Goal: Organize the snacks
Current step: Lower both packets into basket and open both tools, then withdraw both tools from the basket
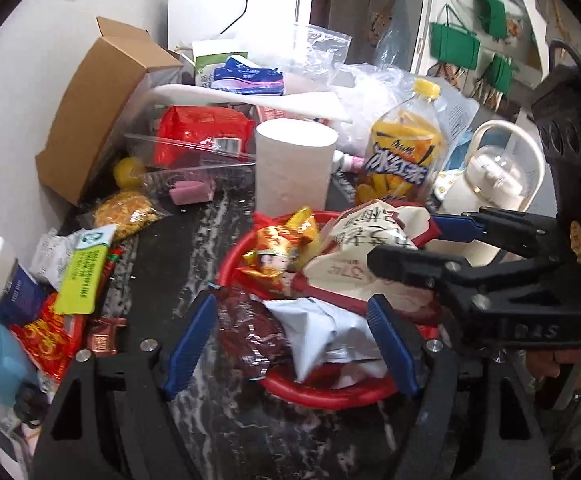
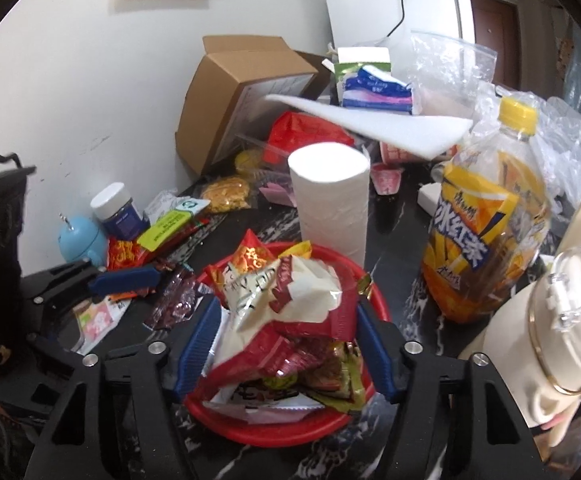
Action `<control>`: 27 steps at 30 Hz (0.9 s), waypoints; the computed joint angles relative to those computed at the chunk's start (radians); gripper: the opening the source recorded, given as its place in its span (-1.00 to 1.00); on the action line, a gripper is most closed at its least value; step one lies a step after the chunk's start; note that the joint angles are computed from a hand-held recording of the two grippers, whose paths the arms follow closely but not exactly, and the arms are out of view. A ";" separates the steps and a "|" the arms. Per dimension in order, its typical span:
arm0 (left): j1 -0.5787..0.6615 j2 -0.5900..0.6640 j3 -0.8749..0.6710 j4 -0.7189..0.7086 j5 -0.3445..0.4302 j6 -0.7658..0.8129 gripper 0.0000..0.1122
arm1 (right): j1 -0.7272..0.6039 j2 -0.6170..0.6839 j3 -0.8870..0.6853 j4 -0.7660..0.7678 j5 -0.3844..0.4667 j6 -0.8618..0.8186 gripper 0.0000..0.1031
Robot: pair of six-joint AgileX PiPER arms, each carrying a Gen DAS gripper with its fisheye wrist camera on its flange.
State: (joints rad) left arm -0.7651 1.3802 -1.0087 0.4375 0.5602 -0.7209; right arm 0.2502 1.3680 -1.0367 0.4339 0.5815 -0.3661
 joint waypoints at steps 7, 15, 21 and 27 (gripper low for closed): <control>0.033 0.012 -0.001 -0.066 -0.005 0.049 0.37 | 0.005 0.012 0.024 0.018 -0.052 -0.032 0.00; 0.025 0.019 -0.003 -0.035 0.002 0.022 0.37 | 0.012 0.009 0.032 -0.001 -0.069 -0.023 0.14; 0.017 0.011 -0.007 0.006 0.019 -0.013 0.37 | 0.053 -0.012 0.041 -0.196 -0.118 0.153 0.42; 0.013 -0.017 -0.009 0.015 0.031 -0.019 0.37 | 0.065 -0.047 0.053 -0.236 -0.133 0.204 0.47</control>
